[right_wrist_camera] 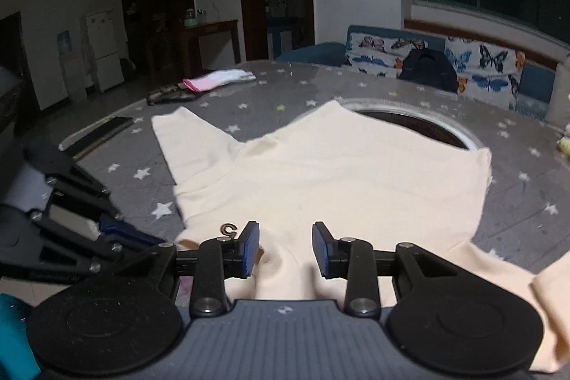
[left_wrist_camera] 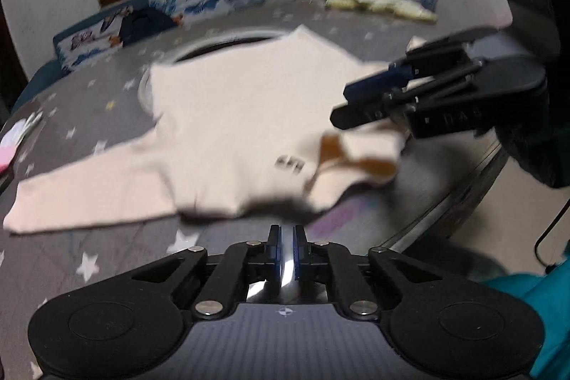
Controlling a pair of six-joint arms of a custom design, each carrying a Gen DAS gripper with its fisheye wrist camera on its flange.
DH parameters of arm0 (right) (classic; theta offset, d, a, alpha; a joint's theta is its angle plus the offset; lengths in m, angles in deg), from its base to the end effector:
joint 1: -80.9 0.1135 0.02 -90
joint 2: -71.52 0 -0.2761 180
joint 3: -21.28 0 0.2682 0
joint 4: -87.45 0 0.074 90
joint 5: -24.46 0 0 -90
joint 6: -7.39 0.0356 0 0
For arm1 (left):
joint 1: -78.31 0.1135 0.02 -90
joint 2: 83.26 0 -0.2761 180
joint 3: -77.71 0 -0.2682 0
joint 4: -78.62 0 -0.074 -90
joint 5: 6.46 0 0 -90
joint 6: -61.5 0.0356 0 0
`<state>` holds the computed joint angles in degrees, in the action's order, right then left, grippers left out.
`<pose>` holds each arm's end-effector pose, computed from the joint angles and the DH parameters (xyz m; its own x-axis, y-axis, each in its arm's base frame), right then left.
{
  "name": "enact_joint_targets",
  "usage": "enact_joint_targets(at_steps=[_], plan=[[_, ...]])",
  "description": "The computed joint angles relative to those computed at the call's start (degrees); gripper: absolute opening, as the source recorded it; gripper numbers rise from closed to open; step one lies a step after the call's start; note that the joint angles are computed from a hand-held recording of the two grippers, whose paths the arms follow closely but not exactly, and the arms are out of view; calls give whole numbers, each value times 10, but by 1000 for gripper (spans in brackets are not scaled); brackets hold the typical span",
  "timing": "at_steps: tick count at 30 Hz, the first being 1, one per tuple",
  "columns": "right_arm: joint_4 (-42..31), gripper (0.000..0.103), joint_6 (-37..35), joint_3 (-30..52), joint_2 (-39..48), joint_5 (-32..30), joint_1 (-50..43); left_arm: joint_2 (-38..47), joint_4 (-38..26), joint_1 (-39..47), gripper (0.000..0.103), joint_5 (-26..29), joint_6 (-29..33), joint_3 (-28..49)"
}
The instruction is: Fold clothes
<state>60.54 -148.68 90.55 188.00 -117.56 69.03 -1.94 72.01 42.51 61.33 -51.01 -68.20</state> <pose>0.3498 -0.0448 0.0716 -0.3046 -0.5108 -0.8040 -0.8946 0.4431 0.0574 0.1892 -0.1199 0.1032 -0.7430 0.0989 -0.6619 0.0825 0.9950 0.0560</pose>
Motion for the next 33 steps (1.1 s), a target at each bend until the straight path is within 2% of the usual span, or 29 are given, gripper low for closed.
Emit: enact_joint_targets(at_steps=[3,5,7,9,11,15,17,19,22,23,24,27,28,33], plan=[[1,32,-23,-5,12,20,12,-43,-6,14,9,-7,33,-2],[-2,32,-45,-9,18,30,15,-61,14,28,9,-18,58,0],[-12,32,-86,-22,13,32,10,-54,59,61,9,8,80,6],[-24,32,-111,-28,8,34,2,-5,116,88,9,32,95,21],[-40,32,-122,-28,3,35,-4,53,144,108,9,57,98,43],[-133,32,-126,18,8,9,-36,135,166,119,9,96,106,76],[-124,32,-92,33,8,-10,-62,154,171,115,9,102,111,78],[-78,32,-32,39,7,-22,-85,155,188,111,9,100,116,66],[149,32,119,3,8,32,-92,153,189,108,9,96,118,62],[201,32,148,5,21,54,-91,153,188,107,9,95,117,63],[215,32,167,22,39,70,-89,153,186,107,9,94,116,64],[99,33,197,127,103,60,-90,154,182,106,9,91,112,67],[98,32,208,141,117,59,-89,154,181,106,10,90,109,67],[306,34,291,91,134,123,-91,157,177,109,11,94,107,72]])
